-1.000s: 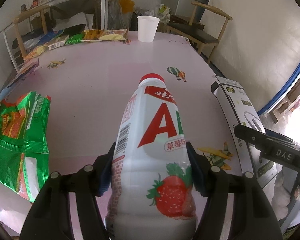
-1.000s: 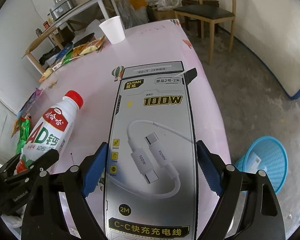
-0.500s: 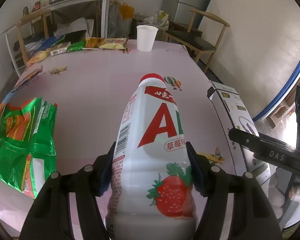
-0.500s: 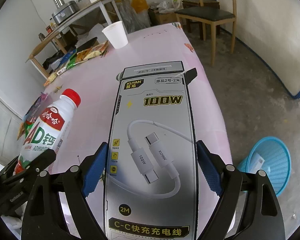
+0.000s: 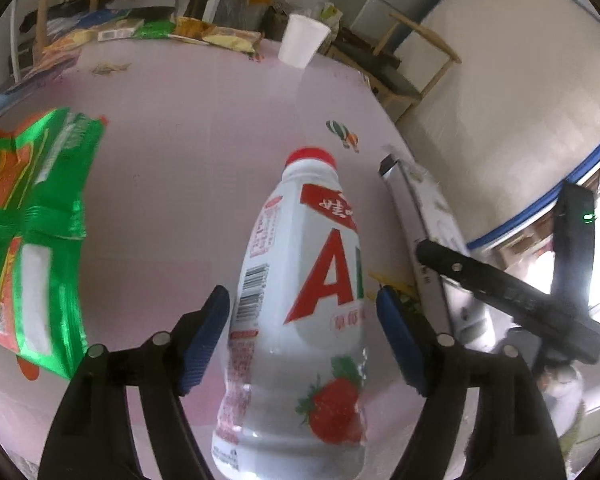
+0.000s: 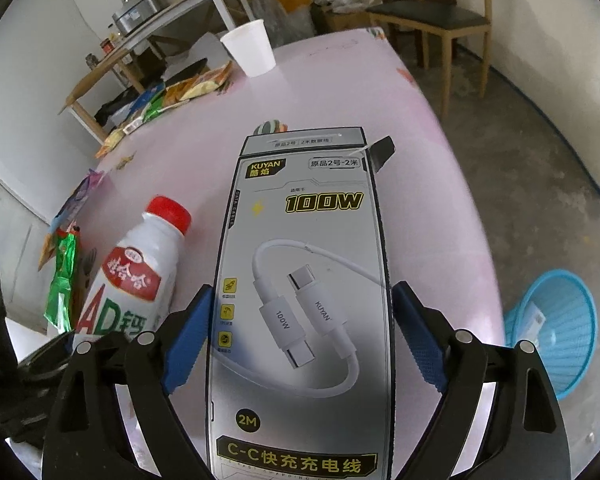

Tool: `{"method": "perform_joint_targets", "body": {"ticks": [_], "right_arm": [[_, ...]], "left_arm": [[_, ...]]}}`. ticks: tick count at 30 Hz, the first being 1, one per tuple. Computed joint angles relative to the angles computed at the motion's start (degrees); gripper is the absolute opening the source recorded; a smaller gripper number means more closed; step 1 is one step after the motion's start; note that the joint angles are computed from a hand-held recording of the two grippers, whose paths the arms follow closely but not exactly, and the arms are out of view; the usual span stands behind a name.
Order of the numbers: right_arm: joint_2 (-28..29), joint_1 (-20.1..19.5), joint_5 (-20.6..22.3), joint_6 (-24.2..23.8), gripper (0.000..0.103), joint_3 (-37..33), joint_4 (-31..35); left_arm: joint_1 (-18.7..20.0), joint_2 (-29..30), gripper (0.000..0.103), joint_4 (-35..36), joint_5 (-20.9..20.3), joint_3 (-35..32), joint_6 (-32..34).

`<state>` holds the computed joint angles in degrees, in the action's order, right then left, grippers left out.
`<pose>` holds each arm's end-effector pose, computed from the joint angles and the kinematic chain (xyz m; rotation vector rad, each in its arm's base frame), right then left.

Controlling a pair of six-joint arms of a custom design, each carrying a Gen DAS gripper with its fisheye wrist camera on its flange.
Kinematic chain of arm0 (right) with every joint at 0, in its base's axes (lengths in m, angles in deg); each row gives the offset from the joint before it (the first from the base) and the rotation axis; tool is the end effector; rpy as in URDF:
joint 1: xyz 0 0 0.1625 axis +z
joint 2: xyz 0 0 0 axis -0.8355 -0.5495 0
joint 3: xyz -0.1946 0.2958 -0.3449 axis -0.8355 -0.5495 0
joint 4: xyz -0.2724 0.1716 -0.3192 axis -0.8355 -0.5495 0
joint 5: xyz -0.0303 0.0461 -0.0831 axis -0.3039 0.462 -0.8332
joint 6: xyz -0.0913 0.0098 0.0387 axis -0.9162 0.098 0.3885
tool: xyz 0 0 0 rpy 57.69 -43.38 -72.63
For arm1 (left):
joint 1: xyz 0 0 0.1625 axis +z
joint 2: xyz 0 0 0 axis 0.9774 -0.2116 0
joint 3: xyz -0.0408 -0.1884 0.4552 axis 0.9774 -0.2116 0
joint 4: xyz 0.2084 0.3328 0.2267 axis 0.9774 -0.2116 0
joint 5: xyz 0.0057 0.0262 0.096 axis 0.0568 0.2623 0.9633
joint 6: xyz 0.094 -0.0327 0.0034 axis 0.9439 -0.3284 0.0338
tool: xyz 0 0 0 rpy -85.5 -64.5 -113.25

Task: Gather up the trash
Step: 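Lift the bottle with the left gripper while the right lifts the cable box, then carry both items over the blue basket and open both grippers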

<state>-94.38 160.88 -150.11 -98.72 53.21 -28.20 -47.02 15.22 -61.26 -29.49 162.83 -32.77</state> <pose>0.3162 -0.8136 0.4233 0.9171 -2.6864 0.2833 -0.5514 -0.5763 0.2594 -0.3622 2.4223 -1.0771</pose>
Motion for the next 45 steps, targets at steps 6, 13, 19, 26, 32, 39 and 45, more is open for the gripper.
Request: {"method": "perform_joint_targets", "body": {"ticks": [6,13,19,26,32,39,45], "right_arm": [[-1.50,0.04,5.87,0.96,0.086,0.80,-2.22],[-0.50,0.91,9.93,-0.14,0.088,-0.76,1.86],[1.92,2.37,10.30,2.48,0.088,-2.98,11.49],[2.52,3.64,9.82,4.98,0.088,-1.39,14.70],[2.65,3.80,11.09,5.39,0.066,-1.03,16.83],[3.78,0.12,21.25,8.80,0.060,-7.10,26.28],[3.05,-3.20,25.43,10.30,0.060,-12.40,29.24]], "left_arm": [[-1.81,-3.65,0.077,-2.24,2.86,4.02,-3.83],[-3.52,-6.13,0.077,1.72,6.72,5.13,-8.45],[-4.44,-7.82,0.077,4.20,8.77,6.15,-11.15],[-4.98,-9.25,0.077,5.43,9.72,7.51,-13.17],[-5.35,-9.92,0.077,6.79,10.53,8.17,-15.23],[-5.73,-9.13,0.077,6.93,11.06,7.00,-13.96],[-5.13,-6.87,0.077,0.90,9.51,5.28,-6.62]]}}
